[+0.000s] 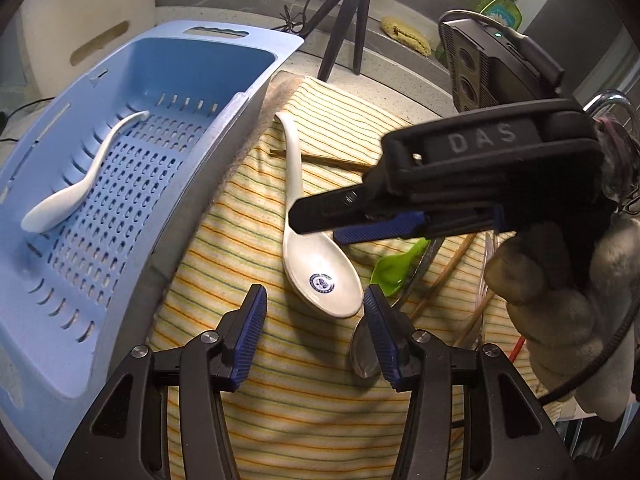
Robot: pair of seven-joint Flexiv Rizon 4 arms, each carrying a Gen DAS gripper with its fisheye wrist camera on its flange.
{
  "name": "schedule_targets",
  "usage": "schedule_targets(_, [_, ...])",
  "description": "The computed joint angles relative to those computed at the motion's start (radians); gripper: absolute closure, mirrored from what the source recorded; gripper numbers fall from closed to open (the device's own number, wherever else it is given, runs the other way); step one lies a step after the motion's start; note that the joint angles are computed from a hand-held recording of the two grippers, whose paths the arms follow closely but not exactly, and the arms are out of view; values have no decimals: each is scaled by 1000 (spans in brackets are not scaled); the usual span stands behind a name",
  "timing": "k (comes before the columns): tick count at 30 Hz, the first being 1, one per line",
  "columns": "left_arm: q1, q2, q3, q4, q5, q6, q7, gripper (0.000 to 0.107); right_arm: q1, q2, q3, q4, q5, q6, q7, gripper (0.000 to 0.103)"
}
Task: Organize utensils
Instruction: 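Grasp the second white ceramic spoon with the right tool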
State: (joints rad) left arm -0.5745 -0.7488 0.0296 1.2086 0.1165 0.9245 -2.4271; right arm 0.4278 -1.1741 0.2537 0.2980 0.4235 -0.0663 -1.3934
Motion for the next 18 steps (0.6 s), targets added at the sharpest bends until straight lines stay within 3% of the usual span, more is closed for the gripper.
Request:
schedule_targets(11, [8, -58, -7, -93, -7, -66, 69, 60, -29, 18, 23, 56, 39, -25, 50, 85])
schedule_targets(18, [13, -106, -6, -167, -11, -96, 107, 66, -59, 81, 34, 194, 60, 63, 63, 92])
